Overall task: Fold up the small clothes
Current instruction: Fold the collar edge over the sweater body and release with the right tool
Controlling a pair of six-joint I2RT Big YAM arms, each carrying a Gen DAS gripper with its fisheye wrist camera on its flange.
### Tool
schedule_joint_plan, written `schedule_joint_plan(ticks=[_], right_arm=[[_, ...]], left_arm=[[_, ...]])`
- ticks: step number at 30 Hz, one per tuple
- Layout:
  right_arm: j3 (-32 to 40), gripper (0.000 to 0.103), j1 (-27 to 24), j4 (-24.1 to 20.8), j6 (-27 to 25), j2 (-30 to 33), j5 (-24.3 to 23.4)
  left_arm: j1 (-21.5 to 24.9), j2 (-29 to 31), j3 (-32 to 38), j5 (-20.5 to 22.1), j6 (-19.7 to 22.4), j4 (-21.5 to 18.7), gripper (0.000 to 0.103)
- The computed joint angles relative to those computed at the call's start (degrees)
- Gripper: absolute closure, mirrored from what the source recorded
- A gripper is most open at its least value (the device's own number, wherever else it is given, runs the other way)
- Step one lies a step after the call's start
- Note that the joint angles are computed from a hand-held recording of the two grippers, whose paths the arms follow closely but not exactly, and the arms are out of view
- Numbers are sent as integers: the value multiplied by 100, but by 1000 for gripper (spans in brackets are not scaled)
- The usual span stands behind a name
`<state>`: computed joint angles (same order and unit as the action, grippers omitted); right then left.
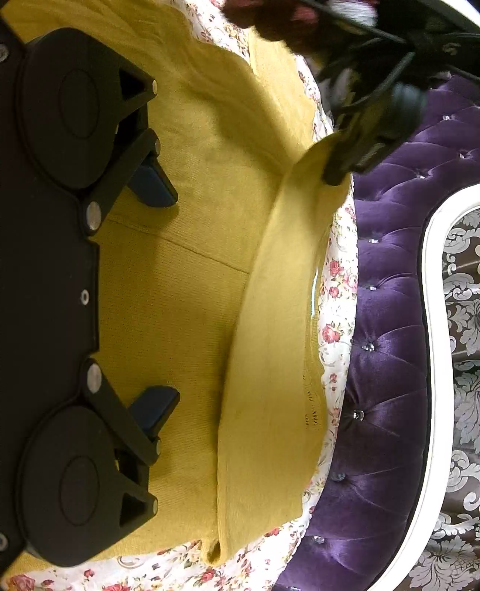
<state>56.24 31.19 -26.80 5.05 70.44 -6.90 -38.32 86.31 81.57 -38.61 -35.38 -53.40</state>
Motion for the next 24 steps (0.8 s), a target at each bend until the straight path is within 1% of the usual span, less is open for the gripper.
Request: schedule_joint_plan(ticks=[2,4,6,8,11,13,14,19,20,22,24], right_arm=[[-1,1,6,2,5,0,4],[-1,1,12,3,6,1,11],[-1,1,17,2,6,2,19],[2,1,24,1,7,5,29],[3,1,29,0,10,4,33],[4,1,31,-1,8,4,35],[9,1,33,-4,5,7,40],[13,0,36,-8,6,7,43],[14,0,38,-9,7,7,44],[14,0,38,-9,7,7,44],[13,0,39,-7,6,5,44]], left_arm=[[48,-8,28,-101,85,-41,95],[122,-21,6,-93,63,-100,95],[220,-21,-64,81,22,-176,95],[317,32,-123,259,-113,-288,94],[409,85,-277,339,-286,-356,91],[376,2,-484,149,-271,-103,89],[364,-25,-524,116,-285,-71,88],[404,-252,-815,212,-217,399,88],[392,-281,-868,175,-206,496,88],[332,-297,-898,-11,-21,583,88],[252,-314,-953,-360,245,701,88]])
